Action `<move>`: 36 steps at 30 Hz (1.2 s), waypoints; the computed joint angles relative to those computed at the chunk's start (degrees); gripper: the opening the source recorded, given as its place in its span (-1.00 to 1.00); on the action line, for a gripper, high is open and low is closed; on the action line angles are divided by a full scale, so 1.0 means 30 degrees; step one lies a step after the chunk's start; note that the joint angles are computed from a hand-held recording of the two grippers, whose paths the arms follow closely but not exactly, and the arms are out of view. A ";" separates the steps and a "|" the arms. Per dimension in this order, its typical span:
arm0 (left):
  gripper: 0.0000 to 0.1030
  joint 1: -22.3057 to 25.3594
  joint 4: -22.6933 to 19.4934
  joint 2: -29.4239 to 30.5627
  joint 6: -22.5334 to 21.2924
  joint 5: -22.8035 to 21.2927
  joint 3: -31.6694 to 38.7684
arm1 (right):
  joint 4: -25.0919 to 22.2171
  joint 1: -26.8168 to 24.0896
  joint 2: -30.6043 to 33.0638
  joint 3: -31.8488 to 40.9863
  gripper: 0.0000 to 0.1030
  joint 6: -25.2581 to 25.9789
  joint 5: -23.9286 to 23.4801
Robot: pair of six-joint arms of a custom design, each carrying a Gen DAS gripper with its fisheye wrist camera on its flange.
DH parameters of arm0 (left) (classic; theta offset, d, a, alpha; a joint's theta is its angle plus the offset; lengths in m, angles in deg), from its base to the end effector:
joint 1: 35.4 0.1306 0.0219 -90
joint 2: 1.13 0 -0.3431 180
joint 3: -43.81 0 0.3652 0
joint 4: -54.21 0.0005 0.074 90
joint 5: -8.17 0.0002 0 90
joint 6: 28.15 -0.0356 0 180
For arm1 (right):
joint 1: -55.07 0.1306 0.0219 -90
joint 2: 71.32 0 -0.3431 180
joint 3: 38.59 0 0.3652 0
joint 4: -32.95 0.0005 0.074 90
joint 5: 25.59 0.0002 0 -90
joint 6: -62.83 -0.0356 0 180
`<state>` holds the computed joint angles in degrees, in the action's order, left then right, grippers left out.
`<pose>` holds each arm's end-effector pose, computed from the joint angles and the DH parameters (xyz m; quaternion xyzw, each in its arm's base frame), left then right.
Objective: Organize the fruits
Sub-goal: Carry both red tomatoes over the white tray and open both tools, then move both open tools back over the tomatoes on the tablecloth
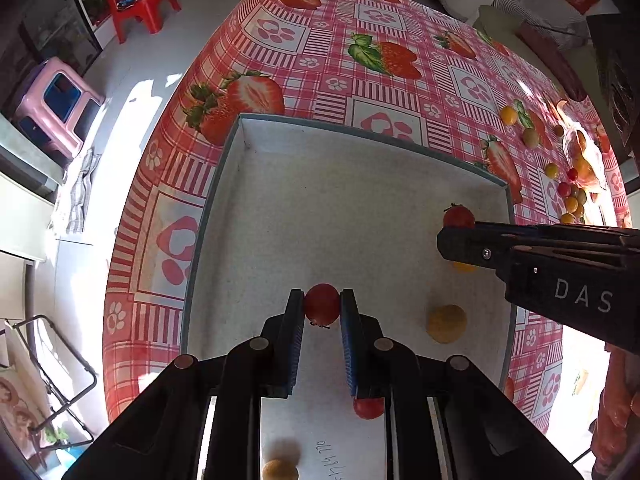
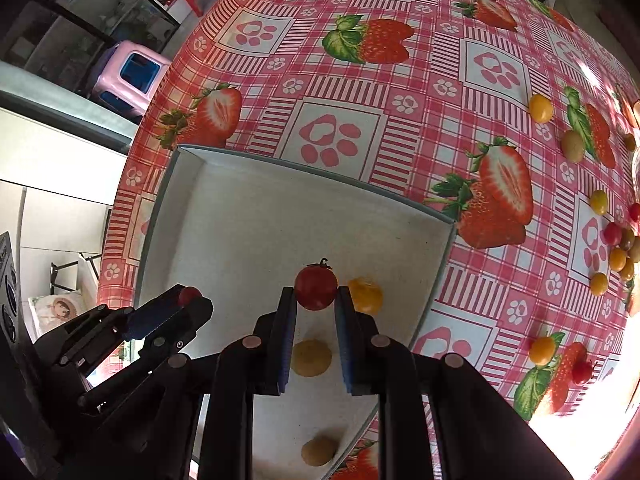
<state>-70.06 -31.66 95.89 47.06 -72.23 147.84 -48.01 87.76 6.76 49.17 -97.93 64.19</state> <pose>0.3642 -0.2596 0.4086 0.4222 0.8975 -0.0987 0.0809 0.2914 0.1866 0.4238 0.3215 0.9328 0.1289 0.0993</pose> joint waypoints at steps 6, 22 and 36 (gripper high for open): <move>-0.63 0.0026 0.0109 0.0140 -0.0185 -0.0220 -0.0202 | 0.0228 -0.0734 0.0951 -0.0030 -0.58 0.0657 -0.0665; 0.32 -0.0209 0.0358 -0.0477 -0.0291 -0.1534 -0.0691 | 0.0367 -0.1036 0.0946 0.0079 0.30 0.0783 -0.0840; 0.32 -0.1977 -0.0711 -0.1764 -0.0638 -0.1742 -0.0706 | -0.1167 0.0501 -0.3295 -0.0973 0.62 -0.3413 0.1317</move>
